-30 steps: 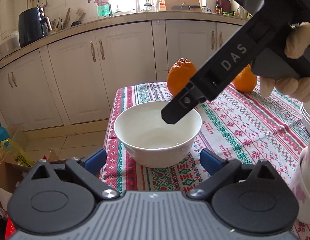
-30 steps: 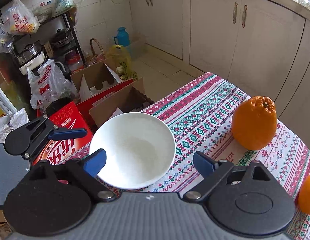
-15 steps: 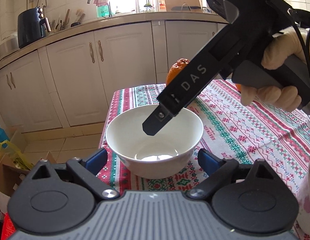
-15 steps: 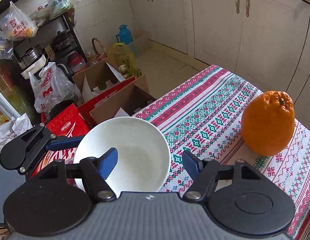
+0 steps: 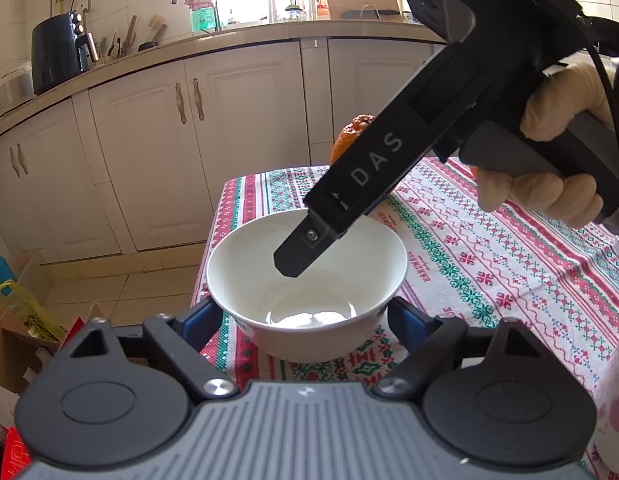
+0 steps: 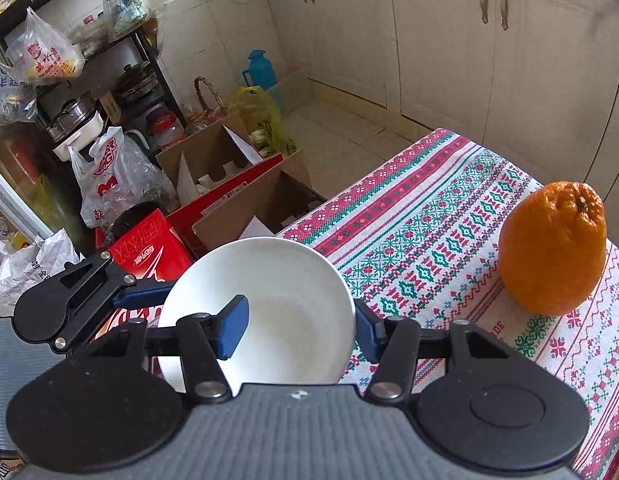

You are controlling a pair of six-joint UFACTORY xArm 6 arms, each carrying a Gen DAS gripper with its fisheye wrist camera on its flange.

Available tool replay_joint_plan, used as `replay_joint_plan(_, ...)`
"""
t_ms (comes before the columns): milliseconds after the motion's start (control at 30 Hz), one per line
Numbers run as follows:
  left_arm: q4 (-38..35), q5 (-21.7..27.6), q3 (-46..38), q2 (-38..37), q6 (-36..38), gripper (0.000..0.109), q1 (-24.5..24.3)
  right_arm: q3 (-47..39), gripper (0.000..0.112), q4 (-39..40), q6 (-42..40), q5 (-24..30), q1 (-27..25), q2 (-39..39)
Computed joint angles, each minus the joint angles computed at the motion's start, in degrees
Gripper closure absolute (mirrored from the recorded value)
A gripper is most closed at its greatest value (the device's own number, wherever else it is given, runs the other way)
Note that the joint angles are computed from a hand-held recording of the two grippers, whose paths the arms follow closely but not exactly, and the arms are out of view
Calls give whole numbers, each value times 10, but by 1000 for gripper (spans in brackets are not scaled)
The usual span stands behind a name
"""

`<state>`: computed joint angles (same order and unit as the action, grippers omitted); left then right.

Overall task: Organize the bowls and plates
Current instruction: 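Carry the held white bowl with the right gripper to the bowl stack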

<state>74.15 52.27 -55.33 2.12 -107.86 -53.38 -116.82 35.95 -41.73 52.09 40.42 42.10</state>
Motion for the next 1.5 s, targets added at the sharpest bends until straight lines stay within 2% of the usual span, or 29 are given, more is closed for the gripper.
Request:
replay_joint_plan(300,-5,-1,2,-5,6,20,-1,9,51,6,0,-1,-1,-7)
replay_joint_plan(533,-22,14,-2,-15,23,20,-21,65,51,21,-13,-12,-4,-51)
replay_joint_plan(1033,-87,90,-44,-30,60,20,-114,289,51,61,-65,-47,-7,-236)
replay_joint_plan(1500,-109,155,-114,-7,88,20,-192,458,51,112,-105,-57,-26,-398)
